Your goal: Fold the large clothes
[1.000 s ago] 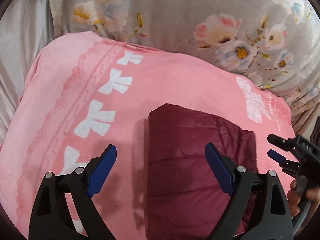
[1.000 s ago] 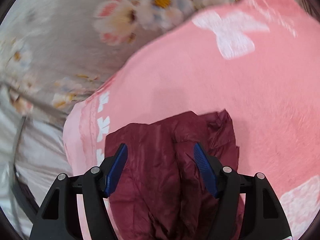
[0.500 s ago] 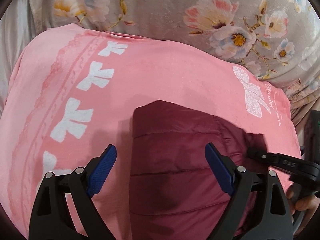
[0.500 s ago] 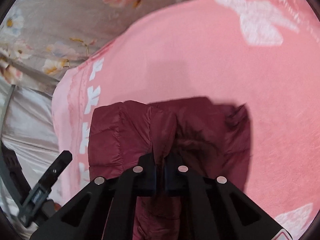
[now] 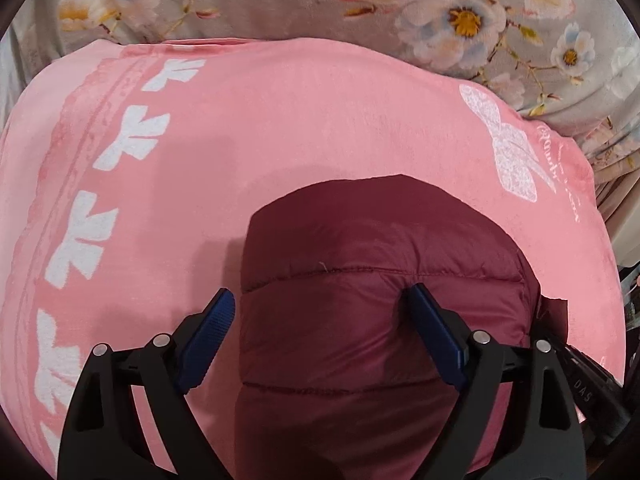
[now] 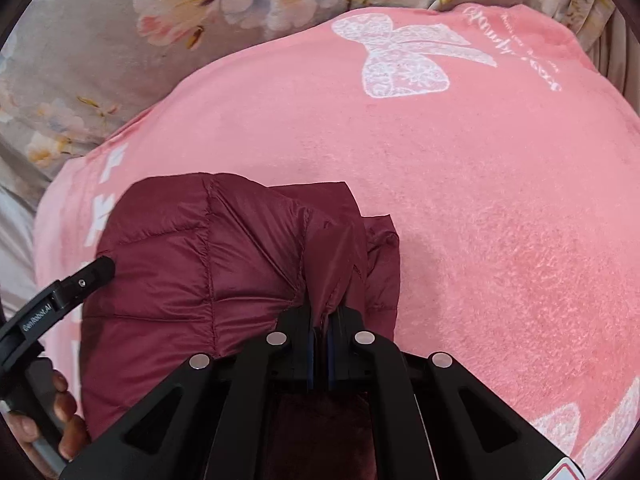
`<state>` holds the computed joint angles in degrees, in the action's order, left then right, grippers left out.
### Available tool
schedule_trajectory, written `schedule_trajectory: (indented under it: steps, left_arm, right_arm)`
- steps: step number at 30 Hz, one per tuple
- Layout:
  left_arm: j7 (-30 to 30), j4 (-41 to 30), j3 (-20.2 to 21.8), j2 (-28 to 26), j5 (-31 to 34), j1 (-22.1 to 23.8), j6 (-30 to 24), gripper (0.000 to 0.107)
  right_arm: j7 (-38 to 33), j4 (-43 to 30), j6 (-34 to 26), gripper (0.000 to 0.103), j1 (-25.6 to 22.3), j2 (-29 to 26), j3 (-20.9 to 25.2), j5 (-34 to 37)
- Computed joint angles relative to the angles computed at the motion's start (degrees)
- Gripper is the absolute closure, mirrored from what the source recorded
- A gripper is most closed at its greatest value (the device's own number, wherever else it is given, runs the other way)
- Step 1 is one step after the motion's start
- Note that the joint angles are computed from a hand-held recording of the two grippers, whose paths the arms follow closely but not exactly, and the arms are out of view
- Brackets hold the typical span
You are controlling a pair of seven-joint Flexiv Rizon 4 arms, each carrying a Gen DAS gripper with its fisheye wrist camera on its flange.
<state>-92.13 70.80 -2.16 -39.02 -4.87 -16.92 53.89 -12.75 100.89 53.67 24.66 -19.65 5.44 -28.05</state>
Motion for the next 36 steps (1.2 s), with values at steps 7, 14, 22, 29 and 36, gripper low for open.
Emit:
schedule_trajectory:
  steps: [7, 14, 22, 29, 36]
  left_arm:
    - [-1.6, -0.7, 1.2, -2.3, 2.0, -1.3, 2.0, 0.018]
    - [-3.5, -0.2, 2.2, -3.6, 3.4, -2.2, 5.2, 0.011]
    - [-5.0, 0.1, 3.3, -4.4, 4.6, -3.0, 7.7, 0.008]
    - [-6.4, 0.1, 4.7, -4.7, 6.7, -4.1, 9.3, 0.008]
    - [-7.5, 0.2, 5.4, -4.9, 7.8, -4.6, 10.5, 0.008]
  right_arm:
    - [4.9, 1.9, 1.7, 0.099, 1.7, -1.6, -2.5, -7.4]
    - [11.3, 4.4, 5.1, 0.099, 2.4, -2.0, -4.5, -14.8]
    - [17.4, 6.6, 9.1, 0.099, 2.0, -1.9, -5.9, -21.9]
    - [22.0, 8.0, 12.5, 0.098, 1.2, -1.8, -6.7, -26.7]
    - [27.7, 9.4, 16.6, 0.098, 0.2, -1.7, -7.7, -31.8]
